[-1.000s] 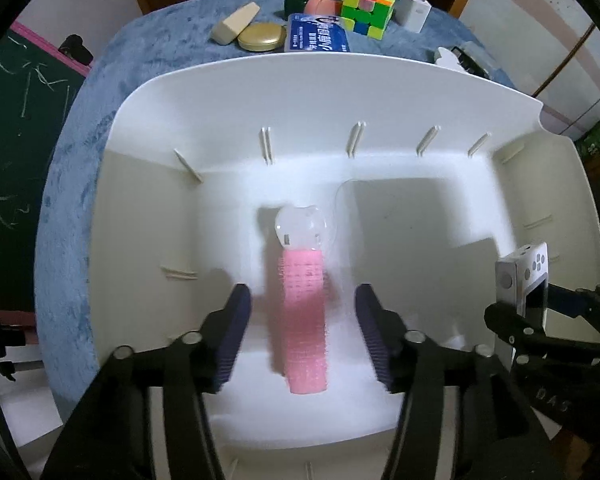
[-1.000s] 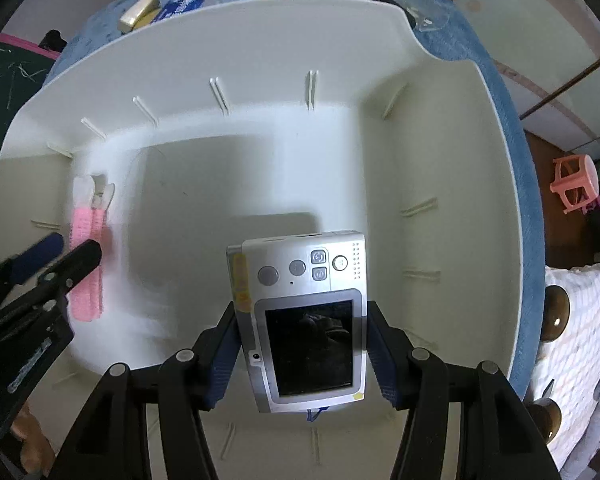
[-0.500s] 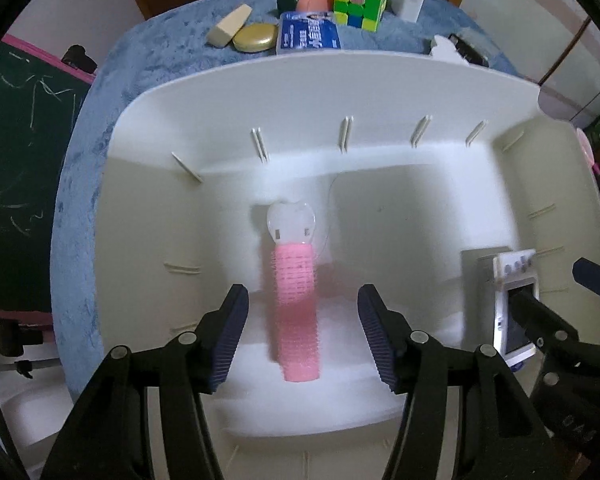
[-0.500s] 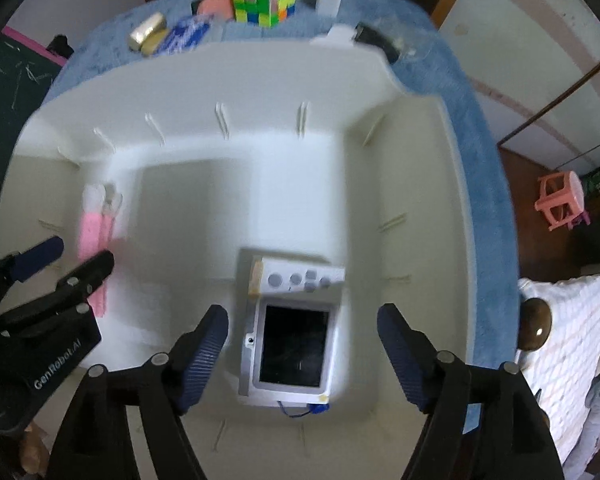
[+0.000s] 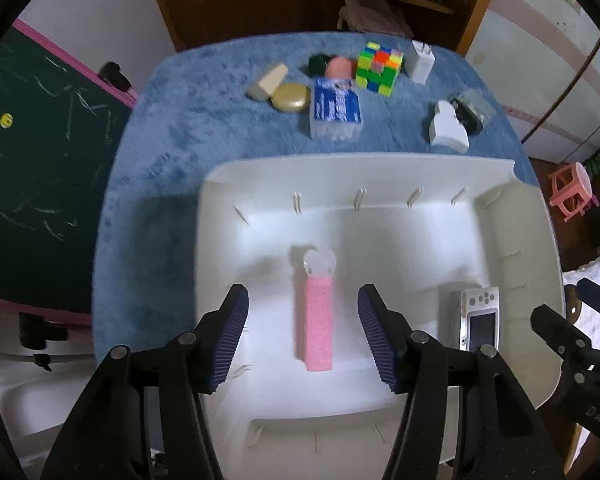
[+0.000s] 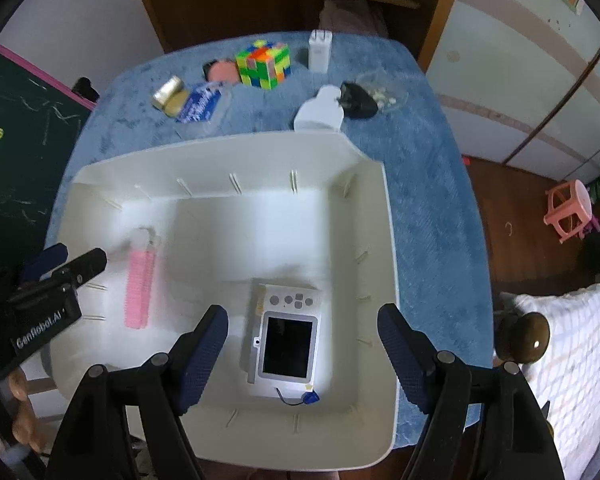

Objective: Organize rigid objects
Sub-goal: 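Lower the silver device into the tray and open the right tool, then lift both open tools away from the tray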

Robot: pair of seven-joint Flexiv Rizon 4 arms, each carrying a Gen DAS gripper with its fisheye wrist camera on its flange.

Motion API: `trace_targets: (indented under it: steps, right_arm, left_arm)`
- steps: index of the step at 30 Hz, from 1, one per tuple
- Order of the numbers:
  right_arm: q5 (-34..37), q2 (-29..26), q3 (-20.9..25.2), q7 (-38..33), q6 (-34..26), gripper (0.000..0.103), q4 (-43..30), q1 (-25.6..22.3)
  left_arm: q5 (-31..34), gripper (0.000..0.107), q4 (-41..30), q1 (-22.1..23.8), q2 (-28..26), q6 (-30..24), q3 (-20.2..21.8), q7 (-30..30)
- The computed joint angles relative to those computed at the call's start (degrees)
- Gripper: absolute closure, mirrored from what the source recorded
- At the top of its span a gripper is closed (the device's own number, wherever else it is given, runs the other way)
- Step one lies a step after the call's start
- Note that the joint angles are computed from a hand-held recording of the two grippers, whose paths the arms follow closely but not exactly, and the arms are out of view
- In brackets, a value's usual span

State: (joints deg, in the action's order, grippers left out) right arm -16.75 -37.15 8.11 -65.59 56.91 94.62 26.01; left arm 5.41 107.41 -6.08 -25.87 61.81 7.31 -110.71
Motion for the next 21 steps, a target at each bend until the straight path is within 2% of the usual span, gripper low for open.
trace_targets:
  steps: [7, 14, 21]
  right_arm:
    - [0.87, 3.81, 1.38, -2.95, 2.80, 0.025, 2.12, -1.55]
    - [3.75, 6.54, 3.06, -8.22, 3.87, 0.025, 1.86, -3.86]
    - [5.97, 7.27, 3.20, -12.98, 4.49, 0.025, -0.59, -5.44]
  left_arm:
    - [-1.78, 0.046, -0.17, 0.71, 3.25, -1.28, -0.21, -2.02]
    - [2.55, 0.046, -1.42, -0.26, 6.85, -1.72, 0.97, -6.99]
    - [9.02, 0.046, -4.44, -0.29, 10.16, -4.37, 1.48, -12.43]
